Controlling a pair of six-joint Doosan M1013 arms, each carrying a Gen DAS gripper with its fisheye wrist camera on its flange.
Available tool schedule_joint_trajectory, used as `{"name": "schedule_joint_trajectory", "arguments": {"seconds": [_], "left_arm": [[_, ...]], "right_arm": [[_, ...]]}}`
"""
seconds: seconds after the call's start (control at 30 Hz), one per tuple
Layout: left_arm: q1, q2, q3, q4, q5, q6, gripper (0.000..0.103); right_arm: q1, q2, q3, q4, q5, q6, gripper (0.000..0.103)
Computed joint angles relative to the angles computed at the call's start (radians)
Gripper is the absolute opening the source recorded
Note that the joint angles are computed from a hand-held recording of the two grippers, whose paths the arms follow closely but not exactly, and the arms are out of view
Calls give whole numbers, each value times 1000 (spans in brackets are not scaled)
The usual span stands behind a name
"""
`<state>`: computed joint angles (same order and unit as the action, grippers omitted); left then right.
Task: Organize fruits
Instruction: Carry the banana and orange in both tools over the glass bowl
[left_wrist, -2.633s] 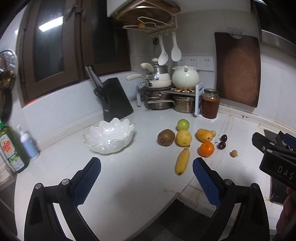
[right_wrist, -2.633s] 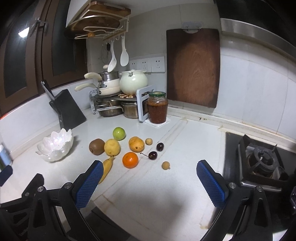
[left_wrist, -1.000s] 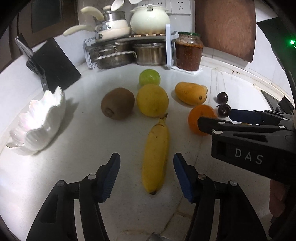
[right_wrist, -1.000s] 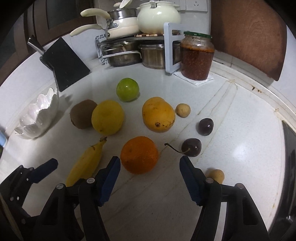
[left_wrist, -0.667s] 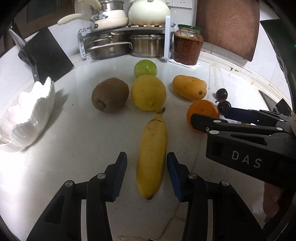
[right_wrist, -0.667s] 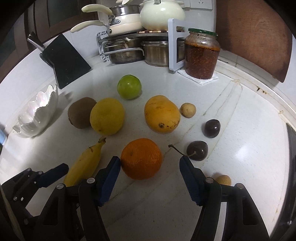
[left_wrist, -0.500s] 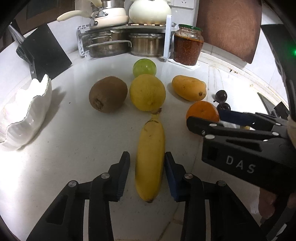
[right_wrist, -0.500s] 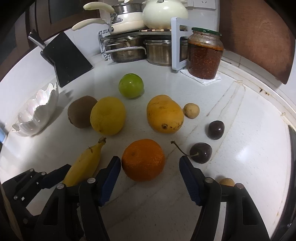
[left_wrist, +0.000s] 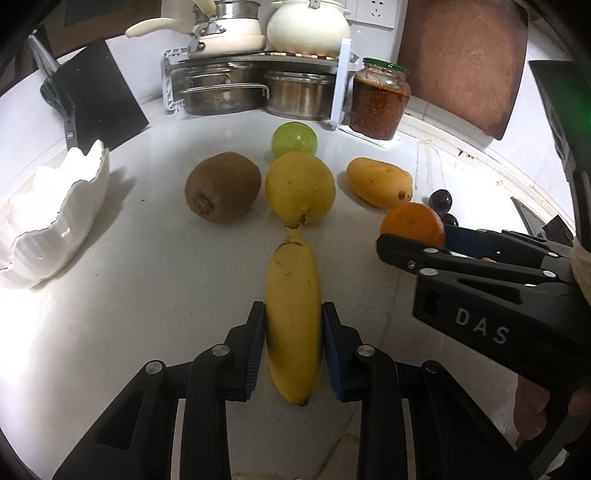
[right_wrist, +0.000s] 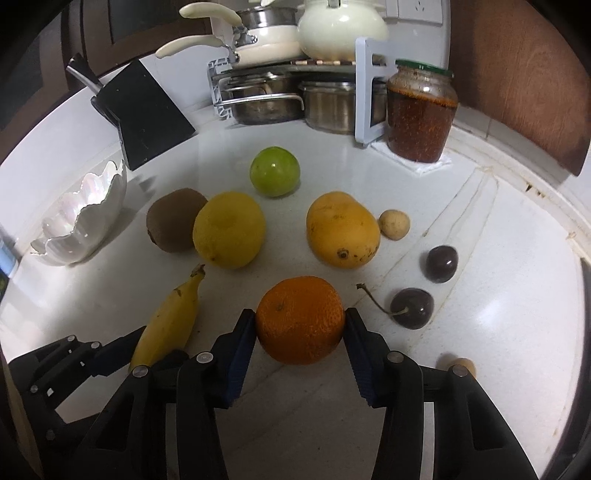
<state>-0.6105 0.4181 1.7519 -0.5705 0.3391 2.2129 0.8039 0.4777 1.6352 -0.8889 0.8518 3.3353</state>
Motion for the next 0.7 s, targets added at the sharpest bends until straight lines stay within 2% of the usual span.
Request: {"name": "schedule_joint_trajectory", "arguments": {"seconds": [0.27,0.37,0.57,0.7], "left_arm": [[13,-29,22,17,-39,-39,30],[25,-42,35,-80,-61,44,30],[34,-68,49,-70,-95,23,30],[48,-84,54,-113,-110,49,30]], "right_arm": [[20,-4,-10,-33,23,19,49],[24,-7,-12,-40,19,31,49],[34,-8,-29,-60,17,37,49],[39,-7,-47,-80,21,36,49]]}}
